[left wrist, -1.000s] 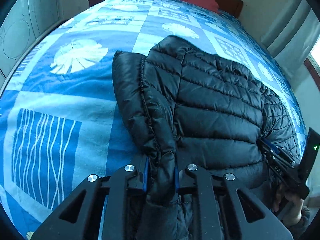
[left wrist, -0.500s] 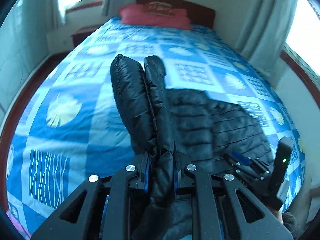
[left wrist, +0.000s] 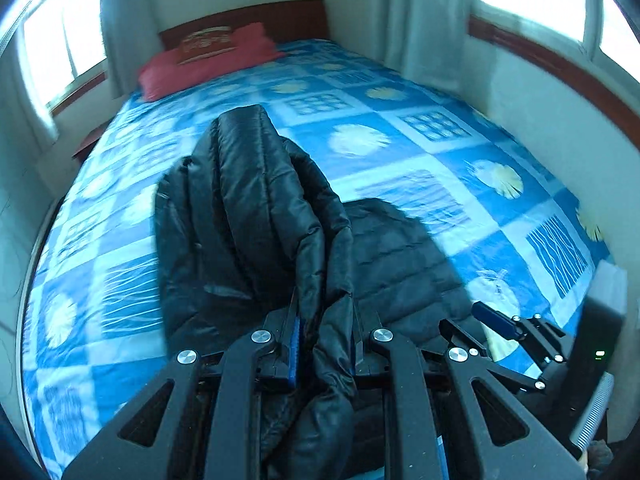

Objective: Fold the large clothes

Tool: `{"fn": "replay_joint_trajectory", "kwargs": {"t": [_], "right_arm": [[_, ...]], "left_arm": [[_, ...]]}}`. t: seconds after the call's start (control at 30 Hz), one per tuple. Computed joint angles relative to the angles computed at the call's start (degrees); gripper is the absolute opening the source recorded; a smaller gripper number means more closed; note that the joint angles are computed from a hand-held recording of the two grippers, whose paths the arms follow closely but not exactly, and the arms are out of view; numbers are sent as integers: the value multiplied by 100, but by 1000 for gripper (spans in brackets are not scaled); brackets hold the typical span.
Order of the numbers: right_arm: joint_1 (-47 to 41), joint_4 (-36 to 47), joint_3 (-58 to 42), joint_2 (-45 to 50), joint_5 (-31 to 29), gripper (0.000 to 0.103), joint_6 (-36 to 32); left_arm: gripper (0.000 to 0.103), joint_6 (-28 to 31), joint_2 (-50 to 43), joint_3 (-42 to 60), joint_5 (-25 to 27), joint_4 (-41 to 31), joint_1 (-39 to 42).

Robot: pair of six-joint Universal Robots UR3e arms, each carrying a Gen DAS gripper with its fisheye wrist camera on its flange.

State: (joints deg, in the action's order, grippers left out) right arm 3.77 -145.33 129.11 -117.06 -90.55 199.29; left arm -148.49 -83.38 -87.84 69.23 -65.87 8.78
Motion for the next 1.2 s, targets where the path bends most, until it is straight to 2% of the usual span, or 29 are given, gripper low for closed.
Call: {"fn": "replay_joint_trajectory", "kwargs": {"t": [0.2,0.33,0.5,0.6,0.83,1.03,1.1,1.2], "right_arm": [[-1530,1108,737,-1508,654,43,-690],[-2539,1914,1025,-2332,1157,43,-1396],[-3361,2310,1186,-2620,1596,43,-1999],[-3320,2106,1243,-2432,1547,43,-2006],[-3214,2051,1223,-2344,1453,43,-1958],[-3448,2637,1023,-2783,1497,44,-2158],[-3610,2891,957,-2959,1554,44,-2292],[-3783,3256,808,-3199,1610,44,-2439]], "left_arm": [[16,-898,-734,-500,568,1027,-1364],[16,-1232,-1024,-993,806,1762,-1739],[17,-1540,-1190,-1450,828,2433,-1855],[17,-1576,-1317,-1581,1055,2785,-2044],[17,-1568,-1317,-1548,1170,2792,-2102],[20,-1639,-1149,-1611,1499,2951,-2399],[25,-1619,-925,-1662,1540,2906,-2460],[34,-1599,-475,-1710,1224,2595,-2345]]}}
